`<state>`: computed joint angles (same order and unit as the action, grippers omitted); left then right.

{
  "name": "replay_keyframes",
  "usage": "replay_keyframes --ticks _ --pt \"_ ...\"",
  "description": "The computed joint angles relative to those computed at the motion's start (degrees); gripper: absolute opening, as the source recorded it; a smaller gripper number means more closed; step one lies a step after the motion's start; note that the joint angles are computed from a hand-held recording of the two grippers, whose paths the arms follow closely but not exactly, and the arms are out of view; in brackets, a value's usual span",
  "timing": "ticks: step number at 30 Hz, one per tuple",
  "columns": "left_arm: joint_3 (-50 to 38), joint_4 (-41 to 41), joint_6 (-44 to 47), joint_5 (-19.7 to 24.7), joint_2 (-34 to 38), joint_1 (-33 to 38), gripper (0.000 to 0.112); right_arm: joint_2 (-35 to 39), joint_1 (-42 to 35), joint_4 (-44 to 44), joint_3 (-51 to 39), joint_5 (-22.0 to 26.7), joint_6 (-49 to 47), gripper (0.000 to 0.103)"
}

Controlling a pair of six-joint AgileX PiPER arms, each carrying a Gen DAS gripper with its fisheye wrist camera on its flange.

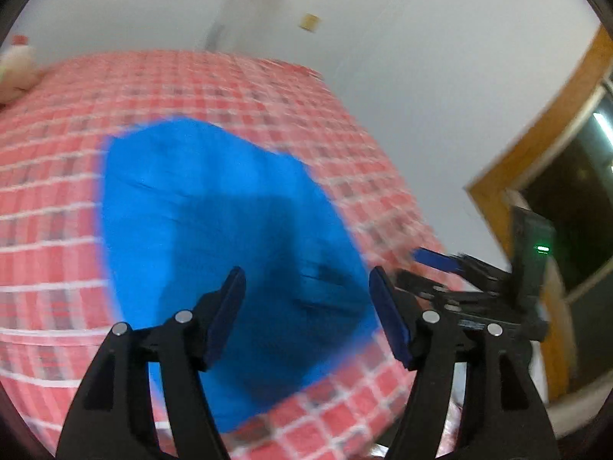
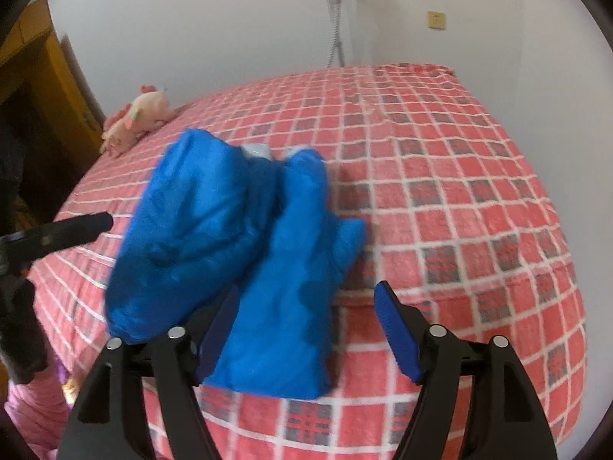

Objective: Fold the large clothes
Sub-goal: 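Lift the folded jacket with the left gripper and fold it toward the right gripper, then grasp the jacket bundle edge with the right gripper and fold it over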

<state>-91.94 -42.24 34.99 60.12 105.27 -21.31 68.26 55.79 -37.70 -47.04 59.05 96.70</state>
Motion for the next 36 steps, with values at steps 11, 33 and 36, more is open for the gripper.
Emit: replay_keyframes --ticks 11,33,36 --pt "-0.58 27.38 -17.84 -13.87 2.56 -2.05 0.069 11.56 -15.28 15.78 -14.23 -8.30 -24.65 0.090" --pt "-9.42 26.46 -18.05 -12.93 11.84 2.69 0.072 27.60 -30.85 43.07 -19.55 -19.01 -52.84 0.088" --pt "-9.58 26.08 -17.99 -12.76 12.36 3.07 0.073 26.81 -30.18 42.65 -18.97 -20.73 -53.95 0.068"
